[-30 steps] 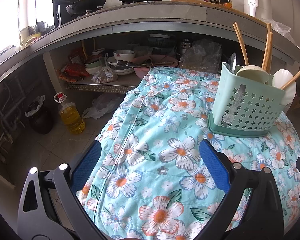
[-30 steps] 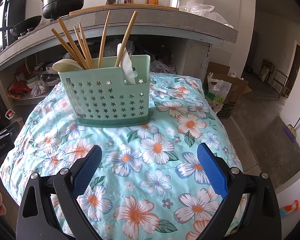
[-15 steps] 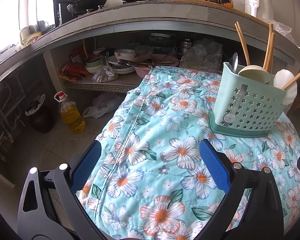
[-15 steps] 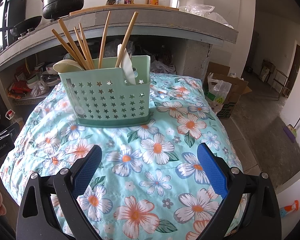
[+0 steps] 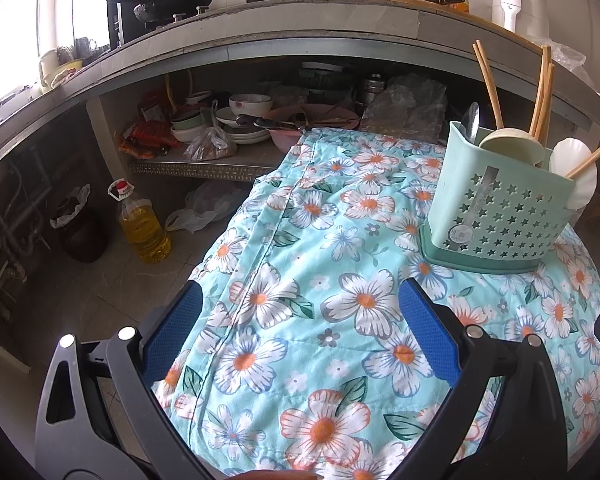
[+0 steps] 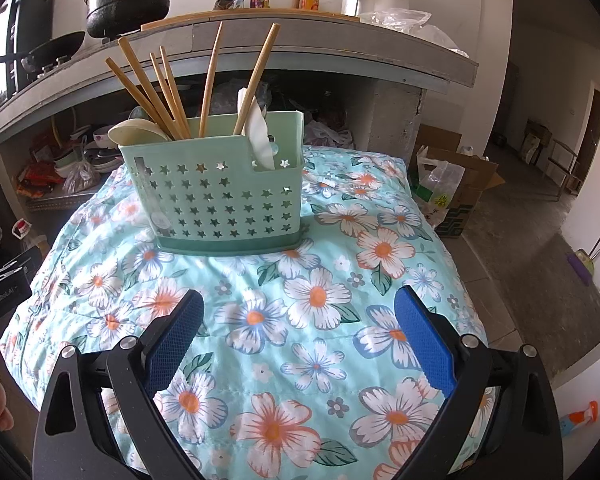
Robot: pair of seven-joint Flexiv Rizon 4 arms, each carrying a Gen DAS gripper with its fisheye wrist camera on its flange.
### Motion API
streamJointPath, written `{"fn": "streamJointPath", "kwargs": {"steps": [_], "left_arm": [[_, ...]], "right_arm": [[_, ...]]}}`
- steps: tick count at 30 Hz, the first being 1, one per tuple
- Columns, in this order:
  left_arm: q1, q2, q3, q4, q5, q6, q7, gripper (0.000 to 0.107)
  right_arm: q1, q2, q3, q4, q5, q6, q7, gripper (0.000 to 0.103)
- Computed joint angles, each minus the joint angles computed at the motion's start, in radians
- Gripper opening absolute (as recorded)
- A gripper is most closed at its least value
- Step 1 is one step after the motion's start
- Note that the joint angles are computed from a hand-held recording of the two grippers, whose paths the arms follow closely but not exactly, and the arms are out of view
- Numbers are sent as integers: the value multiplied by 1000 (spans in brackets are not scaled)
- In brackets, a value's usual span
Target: Organize utensils
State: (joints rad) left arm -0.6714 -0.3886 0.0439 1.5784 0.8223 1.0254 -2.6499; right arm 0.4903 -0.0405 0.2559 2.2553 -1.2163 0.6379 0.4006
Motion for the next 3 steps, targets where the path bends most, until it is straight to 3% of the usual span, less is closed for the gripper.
{"fn": "streamJointPath", "kwargs": {"steps": [3], "left_arm": [[0,2,0,4,1,3,-2,95]], "right_arm": [[0,0,0,0,0,1,-1,93]]}}
